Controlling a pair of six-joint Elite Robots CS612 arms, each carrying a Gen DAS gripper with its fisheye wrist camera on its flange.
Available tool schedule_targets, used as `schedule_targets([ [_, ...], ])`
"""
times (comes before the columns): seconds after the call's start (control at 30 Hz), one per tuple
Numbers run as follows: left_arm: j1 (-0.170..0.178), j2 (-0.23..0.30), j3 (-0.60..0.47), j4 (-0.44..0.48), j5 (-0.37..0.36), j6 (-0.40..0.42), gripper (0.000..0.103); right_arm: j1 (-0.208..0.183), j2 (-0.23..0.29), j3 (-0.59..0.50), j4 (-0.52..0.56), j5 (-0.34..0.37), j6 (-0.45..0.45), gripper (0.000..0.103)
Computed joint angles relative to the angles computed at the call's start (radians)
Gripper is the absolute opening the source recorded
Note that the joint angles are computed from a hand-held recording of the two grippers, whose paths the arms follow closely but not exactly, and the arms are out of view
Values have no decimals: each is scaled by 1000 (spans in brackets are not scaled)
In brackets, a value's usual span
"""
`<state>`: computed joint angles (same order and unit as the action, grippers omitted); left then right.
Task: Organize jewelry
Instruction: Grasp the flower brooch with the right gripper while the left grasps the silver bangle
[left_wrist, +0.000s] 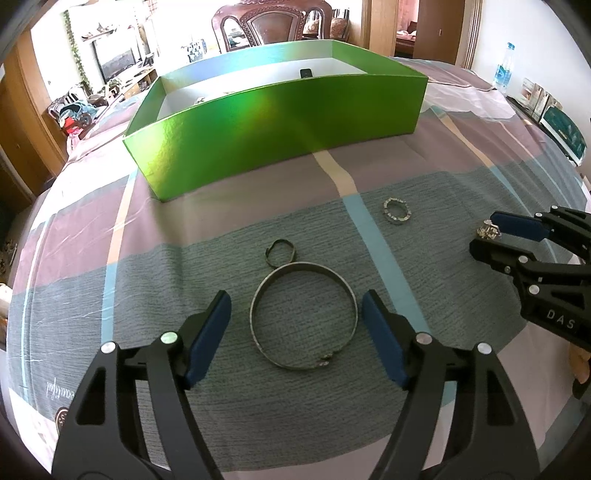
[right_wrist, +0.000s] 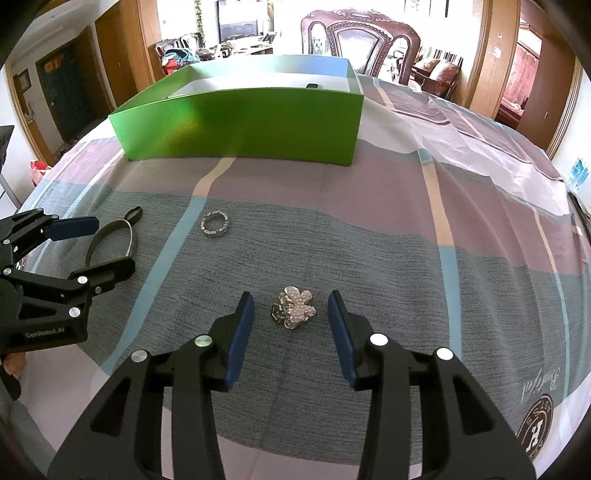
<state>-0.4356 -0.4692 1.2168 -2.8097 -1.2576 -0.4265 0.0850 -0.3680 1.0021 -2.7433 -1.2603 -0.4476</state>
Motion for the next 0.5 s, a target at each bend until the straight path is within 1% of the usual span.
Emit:
schedule_targets([
  [0.17, 0, 0, 0, 0, -2, -1, 74, 0, 0, 0, 0, 0, 0, 42],
  [0.37, 3, 1, -4, 8, -5, -13, 79, 0, 0, 0, -1, 0, -1, 42],
  [0.5, 4, 1, -2, 7, -5, -16, 80, -1, -1, 1, -2, 0, -1, 42],
])
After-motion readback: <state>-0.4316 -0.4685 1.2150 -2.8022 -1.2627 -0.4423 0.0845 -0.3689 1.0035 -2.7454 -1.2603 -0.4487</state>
